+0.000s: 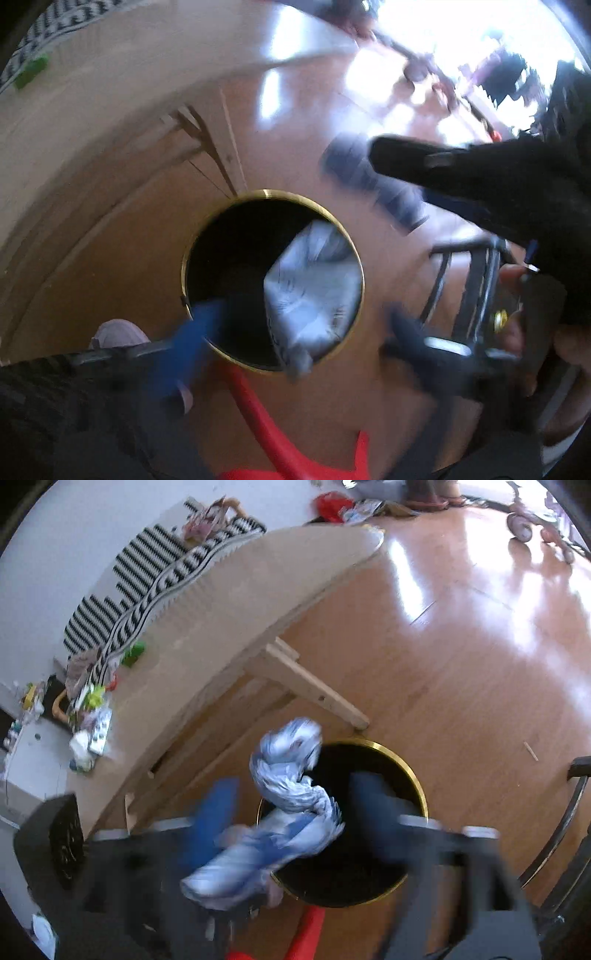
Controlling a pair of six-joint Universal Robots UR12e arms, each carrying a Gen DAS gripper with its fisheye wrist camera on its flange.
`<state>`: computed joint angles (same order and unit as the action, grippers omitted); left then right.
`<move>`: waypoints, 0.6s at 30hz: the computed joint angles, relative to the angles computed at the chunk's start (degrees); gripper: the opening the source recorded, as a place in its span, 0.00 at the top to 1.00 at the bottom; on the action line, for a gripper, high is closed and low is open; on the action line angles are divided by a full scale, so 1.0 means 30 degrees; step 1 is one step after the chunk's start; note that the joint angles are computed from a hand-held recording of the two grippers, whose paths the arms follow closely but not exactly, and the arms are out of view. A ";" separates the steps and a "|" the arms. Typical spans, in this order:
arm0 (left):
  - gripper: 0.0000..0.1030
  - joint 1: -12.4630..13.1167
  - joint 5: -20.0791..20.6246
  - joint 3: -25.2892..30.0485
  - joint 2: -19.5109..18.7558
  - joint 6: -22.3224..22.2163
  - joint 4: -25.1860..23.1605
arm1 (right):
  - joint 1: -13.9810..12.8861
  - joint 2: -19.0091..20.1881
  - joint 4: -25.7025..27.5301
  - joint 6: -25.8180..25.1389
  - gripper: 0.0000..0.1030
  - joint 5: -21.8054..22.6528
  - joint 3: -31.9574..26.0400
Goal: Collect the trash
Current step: 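Carry both items to the black bin and open both grippers over it, then return both grippers to the table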
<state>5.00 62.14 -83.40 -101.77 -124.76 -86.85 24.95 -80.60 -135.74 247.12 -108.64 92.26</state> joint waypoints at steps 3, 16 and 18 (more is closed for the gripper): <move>0.06 0.0112 -0.0514 0.0655 -0.0233 0.0101 -0.0650 | 0.0020 -0.0237 0.0132 0.0187 0.05 -0.0784 -0.0044; 0.06 0.3639 -0.3872 0.3522 -0.1205 -0.5792 0.6134 | 0.0750 0.2871 -0.1752 -0.6037 0.05 -0.2775 -0.4051; 0.06 0.4295 -0.2324 0.4121 -0.1936 -0.7858 0.8853 | 0.0753 0.3880 -0.1994 -0.7224 0.05 -0.2129 -0.5446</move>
<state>17.88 55.17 -71.03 -107.58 -148.33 -60.29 27.21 -68.96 -141.73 225.45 -115.02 75.92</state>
